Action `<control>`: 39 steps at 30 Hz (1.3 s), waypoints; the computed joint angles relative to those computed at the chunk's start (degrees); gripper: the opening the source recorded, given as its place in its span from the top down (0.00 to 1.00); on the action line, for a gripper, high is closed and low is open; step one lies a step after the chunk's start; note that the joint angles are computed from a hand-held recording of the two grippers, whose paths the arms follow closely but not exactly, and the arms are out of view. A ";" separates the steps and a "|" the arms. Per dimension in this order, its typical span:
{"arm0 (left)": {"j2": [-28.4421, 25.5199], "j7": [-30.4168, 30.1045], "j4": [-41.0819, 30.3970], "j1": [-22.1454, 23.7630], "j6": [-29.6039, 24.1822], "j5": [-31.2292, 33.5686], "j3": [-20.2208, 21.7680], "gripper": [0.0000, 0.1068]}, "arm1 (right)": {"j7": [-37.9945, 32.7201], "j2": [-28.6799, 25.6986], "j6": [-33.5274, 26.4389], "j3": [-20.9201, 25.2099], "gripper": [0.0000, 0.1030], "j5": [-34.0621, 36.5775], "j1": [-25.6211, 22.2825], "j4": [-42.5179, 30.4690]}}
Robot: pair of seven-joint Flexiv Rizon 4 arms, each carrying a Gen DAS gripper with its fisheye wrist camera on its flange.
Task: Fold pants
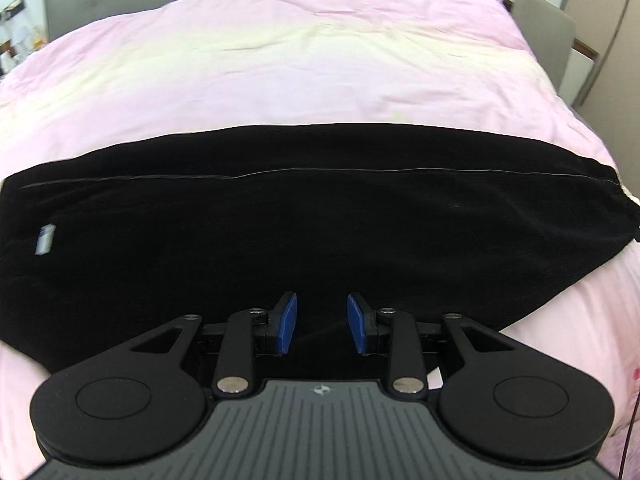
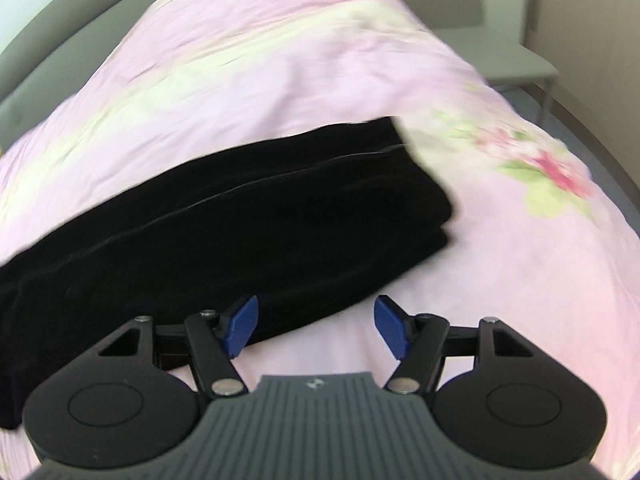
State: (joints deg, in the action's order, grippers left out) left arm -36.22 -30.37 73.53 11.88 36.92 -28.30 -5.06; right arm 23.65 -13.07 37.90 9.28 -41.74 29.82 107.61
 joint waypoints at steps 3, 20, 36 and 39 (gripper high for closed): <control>0.19 -0.55 0.39 -1.66 -0.94 0.34 -0.69 0.66 | 6.03 2.98 3.79 -0.64 0.41 -1.59 -2.08 5.47; -5.32 -8.44 -3.69 -10.74 -1.75 3.30 -2.29 0.66 | 48.25 3.43 34.47 -7.19 0.54 -34.18 -15.43 19.95; -8.20 -9.88 -9.65 -13.64 -5.50 10.68 -1.15 0.71 | 47.73 3.20 29.68 -4.02 0.69 -32.83 -16.36 17.70; -6.24 -7.29 -7.27 -12.58 -4.52 9.54 -1.95 0.72 | 37.80 5.77 25.46 -2.93 0.70 -27.96 -14.78 16.06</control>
